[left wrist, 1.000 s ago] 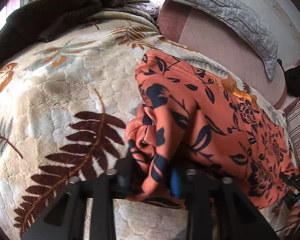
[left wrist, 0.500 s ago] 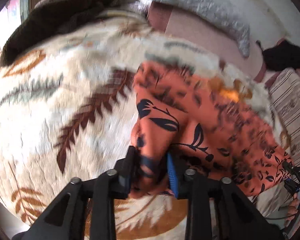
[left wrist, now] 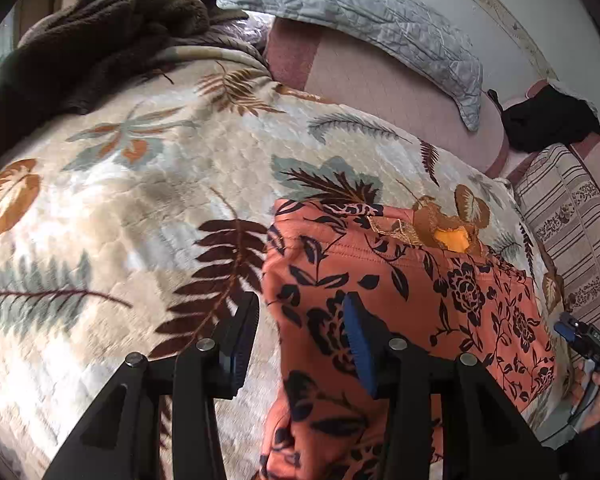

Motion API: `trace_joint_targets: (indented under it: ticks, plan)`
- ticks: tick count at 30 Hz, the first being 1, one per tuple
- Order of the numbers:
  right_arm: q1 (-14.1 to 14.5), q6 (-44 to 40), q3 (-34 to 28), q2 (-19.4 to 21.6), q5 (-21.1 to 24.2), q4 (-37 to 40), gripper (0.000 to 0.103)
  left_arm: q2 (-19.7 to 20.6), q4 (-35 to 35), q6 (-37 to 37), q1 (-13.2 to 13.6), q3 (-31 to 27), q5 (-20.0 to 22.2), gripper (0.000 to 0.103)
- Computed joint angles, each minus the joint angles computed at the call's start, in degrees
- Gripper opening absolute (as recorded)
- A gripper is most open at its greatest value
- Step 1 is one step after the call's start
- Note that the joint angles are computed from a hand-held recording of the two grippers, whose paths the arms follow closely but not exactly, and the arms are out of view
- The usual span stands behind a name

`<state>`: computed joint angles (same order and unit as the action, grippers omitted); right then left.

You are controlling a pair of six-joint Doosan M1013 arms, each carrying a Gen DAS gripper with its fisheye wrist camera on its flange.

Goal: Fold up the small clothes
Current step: 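Lay the folded hem near the gold collar and press it flat with both grippers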

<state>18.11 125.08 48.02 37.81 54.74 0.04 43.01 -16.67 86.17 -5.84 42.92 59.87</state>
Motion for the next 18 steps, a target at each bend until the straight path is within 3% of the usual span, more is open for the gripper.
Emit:
trace_joint_targets:
  ticks: [2, 5, 7, 8, 9, 12, 18]
  plan:
    - [-0.3, -2.2, -5.3, 3.6, 3.3, 0.5, 0.07, 2.6, 0.3, -0.1, -0.3, -4.1, 2.9, 0.044]
    - [-0.4, -2.3, -16.6, 10.5, 12.7, -2.1, 0.064, 5.8, 1.6, -0.7, -0.8, -9.1, 6.7, 0.042]
    - [-0.4, -2.0, -20.1, 12.7, 16.2, -3.1, 0.021, 7.0, 5.3, -1.3, -1.5, -11.3, 8.2, 0.014]
    - [0.0, -1.4, -19.9, 12.6, 16.1, -5.2, 0.019, 7.2, 6.7, -1.3, -1.7, -11.9, 8.7, 0.006]
    - [0.3, -1.7, -20.5, 12.9, 16.6, -6.4, 0.01, 7.2, 6.7, -0.8, -1.7, -12.0, 8.3, 0.003]
    - [1.3, -3.1, -22.7, 13.3, 18.3, -10.2, 0.007, 5.8, 9.0, 0.9, -2.2, -10.0, 4.9, 0.0]
    - [2.7, -3.9, -23.7, 12.2, 16.1, -16.8, 0.006, 3.0, 10.7, 3.9, -2.6, -7.6, -3.8, 0.0]
